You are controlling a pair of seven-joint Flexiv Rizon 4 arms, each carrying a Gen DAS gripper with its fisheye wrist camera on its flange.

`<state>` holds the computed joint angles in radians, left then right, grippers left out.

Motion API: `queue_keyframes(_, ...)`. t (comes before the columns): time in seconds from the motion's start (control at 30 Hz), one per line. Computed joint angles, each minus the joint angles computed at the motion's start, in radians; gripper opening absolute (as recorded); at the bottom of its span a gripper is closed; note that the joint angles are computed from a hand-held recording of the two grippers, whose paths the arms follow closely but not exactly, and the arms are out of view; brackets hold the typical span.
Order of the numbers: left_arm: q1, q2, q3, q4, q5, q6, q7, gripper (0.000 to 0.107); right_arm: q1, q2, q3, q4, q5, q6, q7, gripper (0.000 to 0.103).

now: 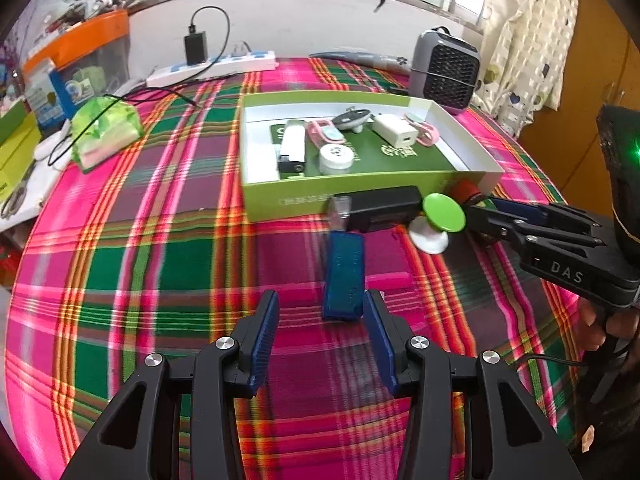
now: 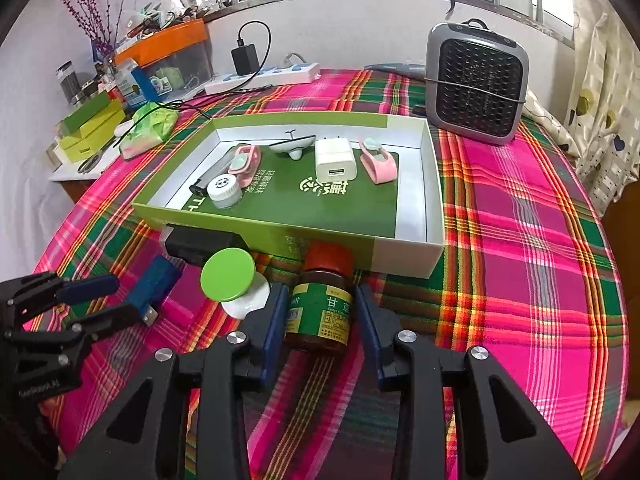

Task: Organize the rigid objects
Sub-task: 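Grasp the blue USB stick with the left tool while the right tool grasps the brown red-lidded jar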

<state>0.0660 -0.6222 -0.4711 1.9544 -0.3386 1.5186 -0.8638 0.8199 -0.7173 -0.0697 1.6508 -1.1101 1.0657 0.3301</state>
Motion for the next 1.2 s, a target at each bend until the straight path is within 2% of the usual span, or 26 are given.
queue_keyframes(0.2,0.057,-0.012,-0.065,-0.002,-0.024,-0.016,0.021,0.043,0.002,0.005,-0.002,0.008,-0.014,0.000,0.024,0.035)
queue_keyframes(0.33,0.053,-0.021,-0.074,-0.020,-0.029,-0.022,0.038,0.043,0.004,0.013,0.001,0.019,-0.028,-0.002,0.037,0.035)
queue_keyframes(0.4,0.038,-0.023,-0.062,-0.033,-0.027,-0.032,0.044,0.043,0.005,0.018,0.001,0.026,-0.038,-0.001,0.052,0.035)
queue_keyframes(0.53,-0.027,-0.029,0.009,-0.069,-0.017,-0.052,0.042,0.043,0.005,0.024,0.009,0.031,-0.049,-0.017,0.064,0.035)
queue_keyframes(0.7,-0.070,-0.036,0.056,-0.096,-0.022,-0.084,0.046,0.043,0.002,0.020,0.021,0.024,-0.050,-0.026,0.051,0.035)
queue_keyframes(0.9,-0.119,-0.048,0.109,-0.120,-0.016,-0.082,0.034,0.043,0.002,0.018,0.022,0.023,-0.046,-0.026,0.051,0.035)
queue_keyframes(1.2,-0.120,-0.056,0.109,-0.127,-0.011,-0.078,0.040,0.042,0.001,0.018,0.020,0.026,-0.050,-0.018,0.055,0.035)
